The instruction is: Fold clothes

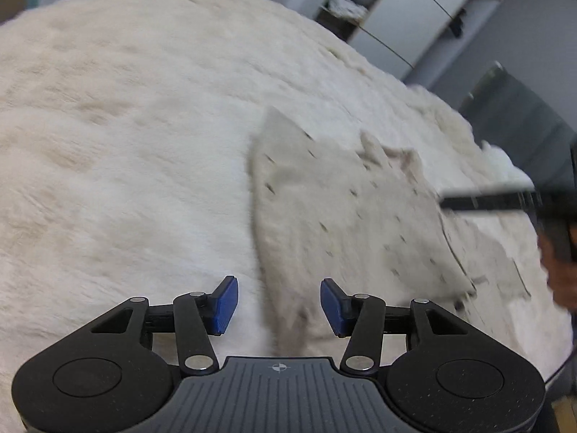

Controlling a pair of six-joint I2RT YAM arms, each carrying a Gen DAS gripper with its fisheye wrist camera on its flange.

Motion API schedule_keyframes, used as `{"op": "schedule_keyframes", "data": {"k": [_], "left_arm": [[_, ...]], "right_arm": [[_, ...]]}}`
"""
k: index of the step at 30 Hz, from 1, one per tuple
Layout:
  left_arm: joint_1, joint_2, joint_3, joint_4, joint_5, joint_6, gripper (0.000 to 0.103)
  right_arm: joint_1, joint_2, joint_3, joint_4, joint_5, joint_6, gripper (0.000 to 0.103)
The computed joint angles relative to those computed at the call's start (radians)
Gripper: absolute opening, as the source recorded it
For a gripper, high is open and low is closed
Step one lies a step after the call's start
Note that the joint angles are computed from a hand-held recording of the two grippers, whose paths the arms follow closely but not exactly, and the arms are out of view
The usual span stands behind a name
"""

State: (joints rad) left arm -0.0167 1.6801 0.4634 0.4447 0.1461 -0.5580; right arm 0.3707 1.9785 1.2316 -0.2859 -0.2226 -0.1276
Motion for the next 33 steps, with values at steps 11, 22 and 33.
{"op": "schedule_keyframes", "data": {"k": [11,22,33], "left_arm": [[0.004,0.137,-0.013,0.158,-0.005,-0.137,0.009],[-0.084,-0.006,-0.002,-0.085,-0.036,-0.176,0.035],[-0.472,-0.153,0.184,-0.600,-0.464,-0.302,0.055]], "right_arm": [[-0.445,-0.375,-0.687,0.160,-0.237,-0.244,0.046],[-0.979,-0.202,-0.480,-0.008,-0.451,-0.465,0.049],[-1.180,0.093,-0.143,-0.070,-0.587,-0.421,0.051]]}}
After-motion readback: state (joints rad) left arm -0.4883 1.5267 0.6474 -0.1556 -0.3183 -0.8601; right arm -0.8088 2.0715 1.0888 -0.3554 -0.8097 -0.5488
